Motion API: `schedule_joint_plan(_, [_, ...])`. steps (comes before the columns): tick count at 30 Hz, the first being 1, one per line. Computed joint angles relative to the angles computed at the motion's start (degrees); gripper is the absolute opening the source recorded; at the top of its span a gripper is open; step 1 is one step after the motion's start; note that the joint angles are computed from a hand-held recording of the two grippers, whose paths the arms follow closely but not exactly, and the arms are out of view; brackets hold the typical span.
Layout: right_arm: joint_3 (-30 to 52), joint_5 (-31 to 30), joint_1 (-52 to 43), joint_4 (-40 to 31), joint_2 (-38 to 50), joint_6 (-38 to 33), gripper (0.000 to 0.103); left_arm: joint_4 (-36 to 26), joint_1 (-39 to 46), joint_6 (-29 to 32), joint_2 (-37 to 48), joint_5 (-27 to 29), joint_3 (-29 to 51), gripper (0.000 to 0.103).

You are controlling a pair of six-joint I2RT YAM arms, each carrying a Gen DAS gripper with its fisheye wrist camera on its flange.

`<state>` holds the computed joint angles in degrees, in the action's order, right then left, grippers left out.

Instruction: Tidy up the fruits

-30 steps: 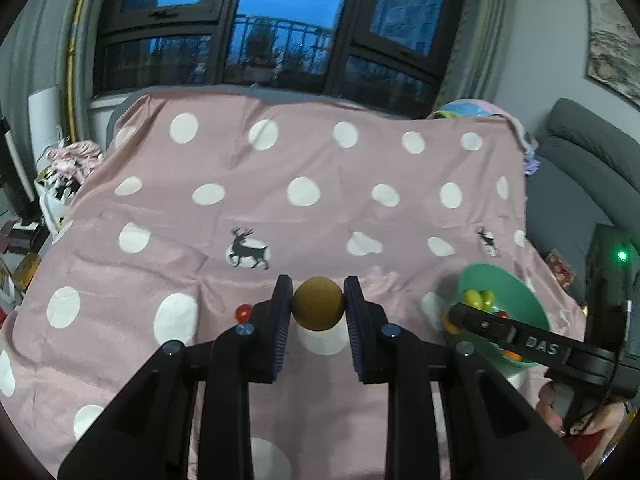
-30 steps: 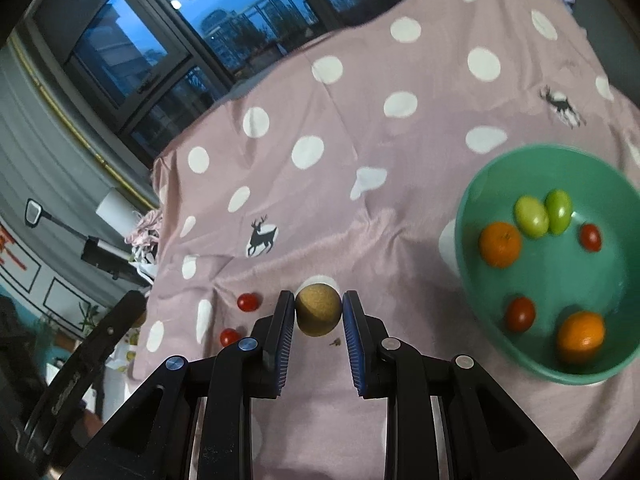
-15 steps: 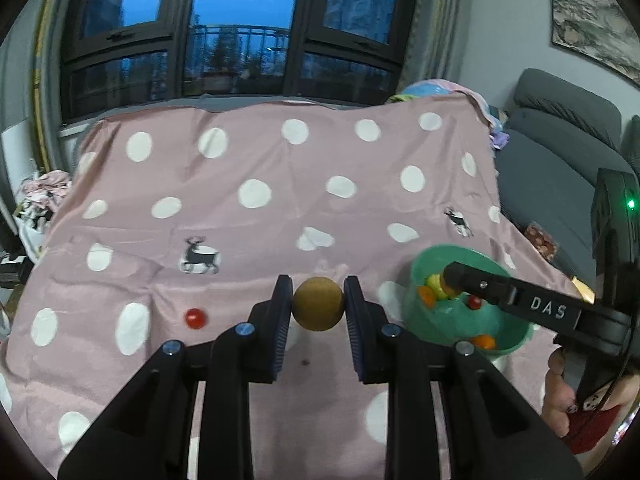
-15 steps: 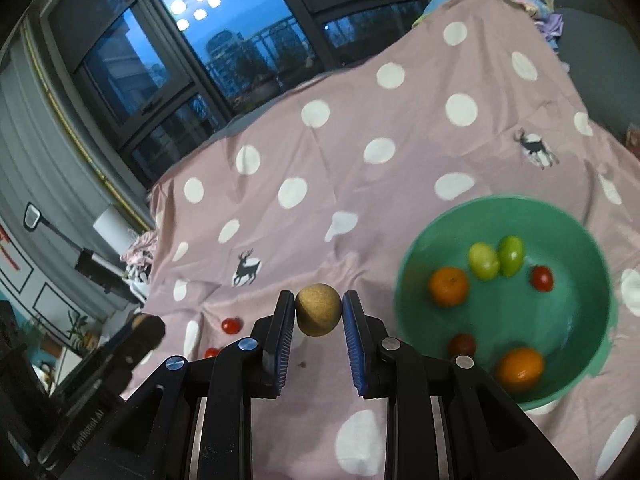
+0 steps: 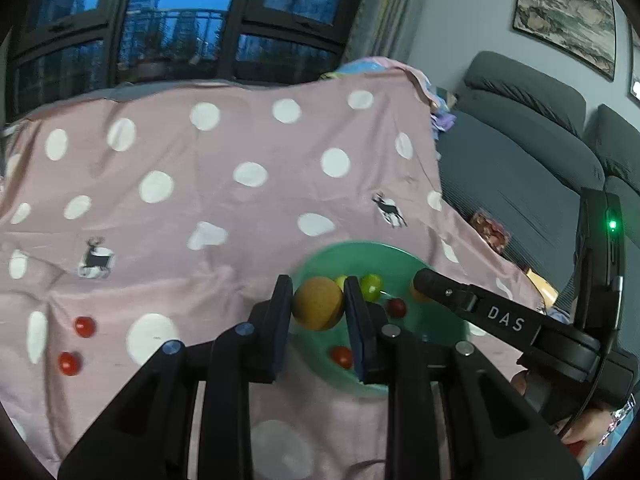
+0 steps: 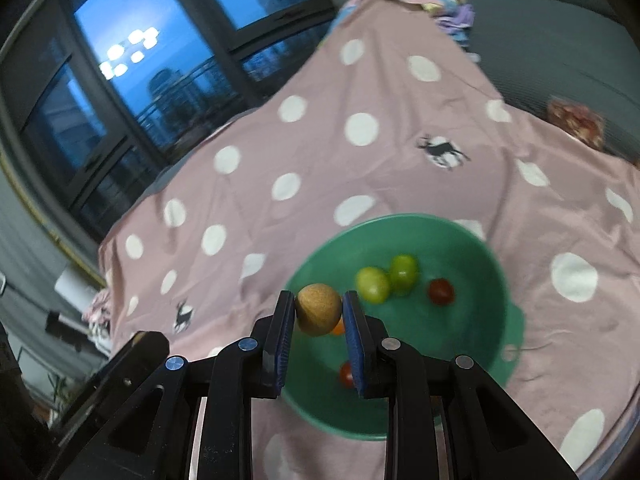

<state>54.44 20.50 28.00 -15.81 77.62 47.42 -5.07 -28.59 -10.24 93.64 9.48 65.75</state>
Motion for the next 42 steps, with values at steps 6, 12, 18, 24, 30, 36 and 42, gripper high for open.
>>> schedule_joint_plan(6, [-3.7, -2.2, -4.2, 0.3, -2.8, 2.8, 0.026, -1.5, -2.7, -1.9, 5.9, 1.0, 5.1, 0.026])
schedule_joint_plan(12, [-4.8, -3.5, -6.9, -0.7, -2.9, 4.6, 0.026, -4.3, -5.1, -2.1, 12.2, 1.7, 10.2, 0.026])
schedule_joint_plan(18, [-5.6, -5.4, -9.2, -1.6, -2.5, 6.3, 0.026, -5.4, -5.9, -4.3, 16.7, 2.0, 13.9, 0.026])
schedule_joint_plan(24, [-8.0, -9.1, -11.2, 1.6, -3.7, 7.3, 0.026, -6.6, -7.0, -4.1, 19.5, 1.8, 16.4, 0.026])
schedule_joint_plan(30, [-7.9, -9.9, -12.1, 0.7, -3.3, 8.2, 0.026, -7.7, -7.0, -4.5, 21.7, 3.7, 18.6, 0.026])
schedule_joint_plan(36, [-6.7, -9.7, -12.2, -0.9, -1.5, 8.0, 0.026, -7.9, -7.4, -4.3, 22.2, 4.4, 18.7, 0.026])
schedule_joint_plan(42, [-5.0, -9.1, -12.5, -3.6, 0.3, 9.0, 0.027, -7.6, -7.0, -3.8, 20.5, 5.2, 17.3, 0.047])
